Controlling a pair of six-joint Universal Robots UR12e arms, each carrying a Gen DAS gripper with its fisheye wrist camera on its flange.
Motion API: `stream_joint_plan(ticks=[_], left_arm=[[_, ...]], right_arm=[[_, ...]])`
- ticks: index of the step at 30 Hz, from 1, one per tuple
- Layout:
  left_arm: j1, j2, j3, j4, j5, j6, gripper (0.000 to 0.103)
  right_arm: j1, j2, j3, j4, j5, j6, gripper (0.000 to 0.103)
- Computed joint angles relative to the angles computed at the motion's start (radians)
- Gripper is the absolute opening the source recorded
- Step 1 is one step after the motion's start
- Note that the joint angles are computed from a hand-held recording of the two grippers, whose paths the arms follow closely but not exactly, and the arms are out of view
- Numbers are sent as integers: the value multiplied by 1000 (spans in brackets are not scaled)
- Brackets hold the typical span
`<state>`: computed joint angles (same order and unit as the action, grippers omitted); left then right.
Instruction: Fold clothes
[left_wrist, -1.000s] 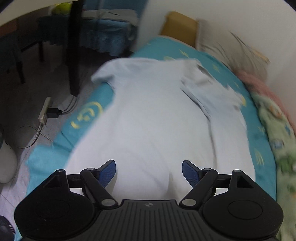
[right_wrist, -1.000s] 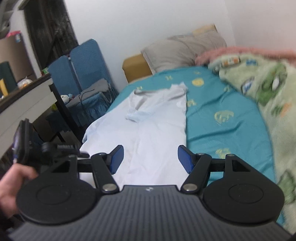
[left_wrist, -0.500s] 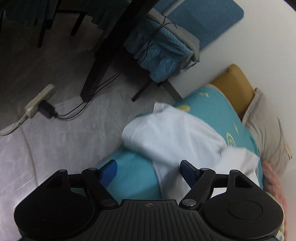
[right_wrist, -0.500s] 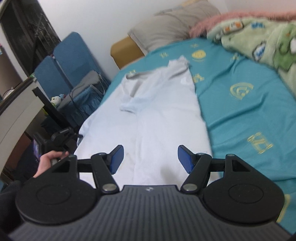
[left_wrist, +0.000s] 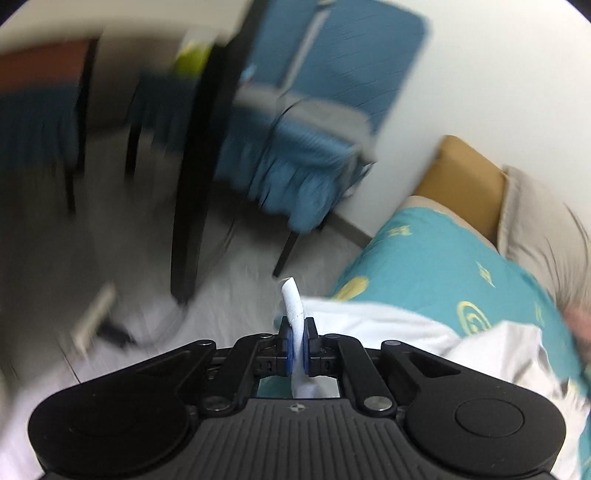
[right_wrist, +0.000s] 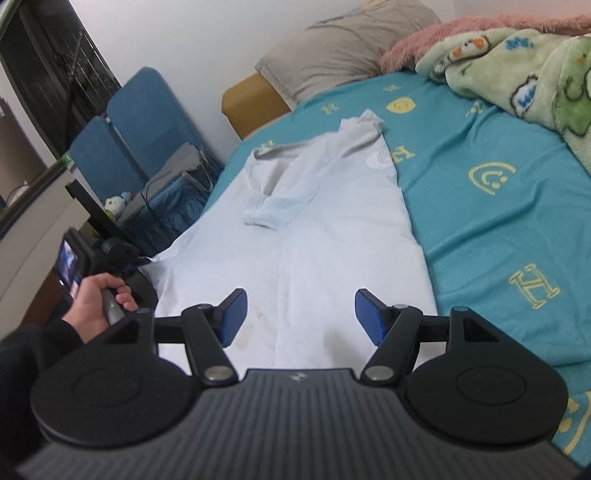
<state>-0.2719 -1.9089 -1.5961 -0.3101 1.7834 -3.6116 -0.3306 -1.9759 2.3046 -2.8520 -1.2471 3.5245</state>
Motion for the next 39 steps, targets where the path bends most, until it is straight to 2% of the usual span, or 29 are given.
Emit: stream_joint_plan(ticks=[5,10,12,16,20,23,24,25,27,30,34,39], left_arm=[[-87,3,85,-26,97,279,5],[-186,-16,175,-59,127,489,5],[-225,-31,212,-81,121,547,5],[-294,-74,281,-129,79,614,5],[-343,-126,328,-172,45,612,6],[-352,-145,333,-203,-11,562,25],[-351,-143,322,-202,-23,555,36],[-351,-140,312,-200,-35,547,43],[-351,-121,283,-213,-34,528,44],[-332,-48,203,-250,-51,458,45],[-298,120,37,-315,-45,380,49],[-264,349,-163,-451,-79,287,49]], right_arm=[[-33,-31,11,-6,15,13,68],[-76,-71,26,-2,32,36,68],[-93,-82,31,-4,36,45,68],[-127,-98,43,-18,48,66,68],[-153,-102,49,-8,50,85,68],[-161,-98,54,-6,44,76,68],[-164,-97,55,-1,48,76,68],[-172,-96,57,1,59,79,68],[-177,-91,59,-4,62,75,68],[-183,-91,62,-11,71,74,68],[-187,-97,62,-4,119,46,68],[-207,-118,67,77,289,8,67]])
